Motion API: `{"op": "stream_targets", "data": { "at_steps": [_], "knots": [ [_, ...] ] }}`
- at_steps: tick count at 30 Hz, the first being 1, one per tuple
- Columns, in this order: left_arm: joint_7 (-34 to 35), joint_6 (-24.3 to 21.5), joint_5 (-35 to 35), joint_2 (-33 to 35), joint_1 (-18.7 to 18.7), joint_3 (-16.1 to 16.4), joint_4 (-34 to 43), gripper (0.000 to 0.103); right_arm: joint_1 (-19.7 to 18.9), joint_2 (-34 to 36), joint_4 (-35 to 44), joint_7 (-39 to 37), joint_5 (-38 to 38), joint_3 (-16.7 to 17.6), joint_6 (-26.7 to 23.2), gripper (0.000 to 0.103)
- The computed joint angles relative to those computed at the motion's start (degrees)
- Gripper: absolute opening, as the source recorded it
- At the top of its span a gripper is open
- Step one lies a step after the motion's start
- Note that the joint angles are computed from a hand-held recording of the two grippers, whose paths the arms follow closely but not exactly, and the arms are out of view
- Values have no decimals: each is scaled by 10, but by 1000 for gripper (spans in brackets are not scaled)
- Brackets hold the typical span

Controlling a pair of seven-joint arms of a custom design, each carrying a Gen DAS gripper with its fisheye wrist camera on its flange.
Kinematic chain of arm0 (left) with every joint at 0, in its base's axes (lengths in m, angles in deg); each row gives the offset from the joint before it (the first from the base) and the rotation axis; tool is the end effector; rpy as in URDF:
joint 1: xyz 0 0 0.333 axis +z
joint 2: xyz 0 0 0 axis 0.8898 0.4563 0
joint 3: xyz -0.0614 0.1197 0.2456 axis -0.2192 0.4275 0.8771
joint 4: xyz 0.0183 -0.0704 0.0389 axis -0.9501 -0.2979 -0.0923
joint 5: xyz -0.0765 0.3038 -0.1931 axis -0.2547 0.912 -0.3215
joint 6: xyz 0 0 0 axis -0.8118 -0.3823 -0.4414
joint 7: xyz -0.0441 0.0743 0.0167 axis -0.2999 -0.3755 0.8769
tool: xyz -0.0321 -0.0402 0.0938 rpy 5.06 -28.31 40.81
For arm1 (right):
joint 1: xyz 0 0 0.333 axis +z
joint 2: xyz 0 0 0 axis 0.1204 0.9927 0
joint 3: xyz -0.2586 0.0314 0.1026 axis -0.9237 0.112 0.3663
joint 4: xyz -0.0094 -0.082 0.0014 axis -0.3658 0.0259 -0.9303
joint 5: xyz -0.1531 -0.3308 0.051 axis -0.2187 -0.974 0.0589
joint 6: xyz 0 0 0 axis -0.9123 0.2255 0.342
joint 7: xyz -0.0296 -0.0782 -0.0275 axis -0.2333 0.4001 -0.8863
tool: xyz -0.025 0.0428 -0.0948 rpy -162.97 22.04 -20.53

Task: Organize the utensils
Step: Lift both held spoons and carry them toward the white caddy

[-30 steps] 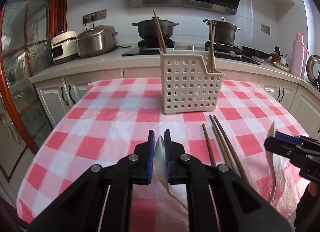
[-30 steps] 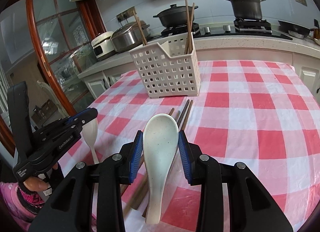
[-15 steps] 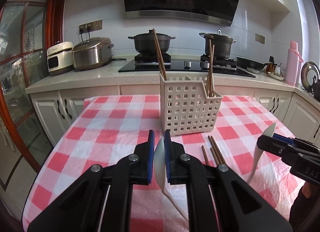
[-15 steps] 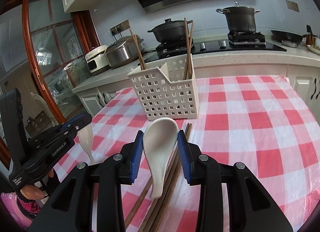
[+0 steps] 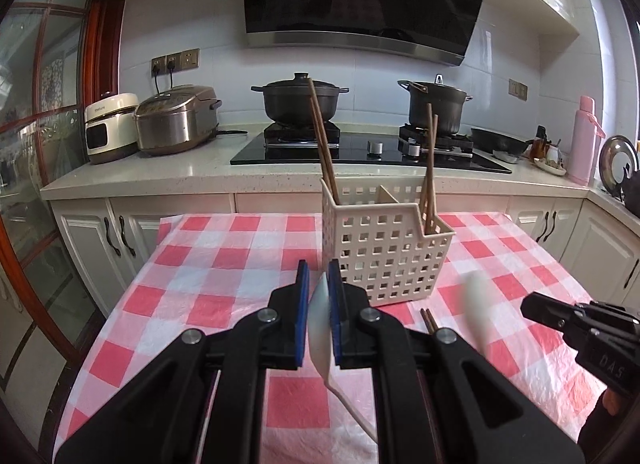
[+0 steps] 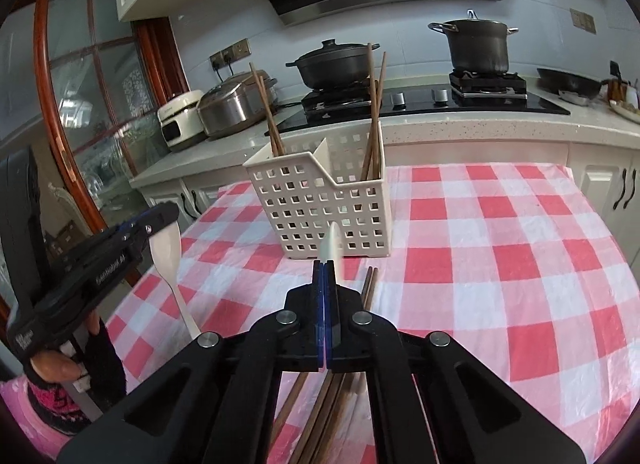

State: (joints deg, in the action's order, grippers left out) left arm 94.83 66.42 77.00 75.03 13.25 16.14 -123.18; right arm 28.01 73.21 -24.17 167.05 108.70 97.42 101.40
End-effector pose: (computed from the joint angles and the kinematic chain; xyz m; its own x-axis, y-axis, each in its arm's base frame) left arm 0.5341 -0.5251 0.5379 0.1080 -0.9941 0.0120 -0.4225 -0.0569 -0.9046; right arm 0.5382 0.2767 0.5556 0.4182 -0.8765 -0.2385 -0.5915 -0.0635 -0.8038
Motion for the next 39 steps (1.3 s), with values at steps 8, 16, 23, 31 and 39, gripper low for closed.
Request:
{"op": "stream_targets", "data": {
  "at_steps": [8,16,23,31,39],
  "knots": [
    [-32,14,12,-34,8,-9,-63,9,-1,35,46,5,-53,-4,-78,23],
    [-51,23,16,-43,22,-22,-88,9,-10,164,228,-86,-71,9,-195,47],
    [-49,11,0,-26,32,-22,-67,9,2,273,377,-109,-95,4,-270,47],
    [-62,17,-7,-43,47,-22,-99,9,41,356,484,-104,-149,-22,-306,37],
    [-64,23,-6,-50,54,-28,-110,9,48,330,437,-72,-186,-30,-241,5]
  ]
}}
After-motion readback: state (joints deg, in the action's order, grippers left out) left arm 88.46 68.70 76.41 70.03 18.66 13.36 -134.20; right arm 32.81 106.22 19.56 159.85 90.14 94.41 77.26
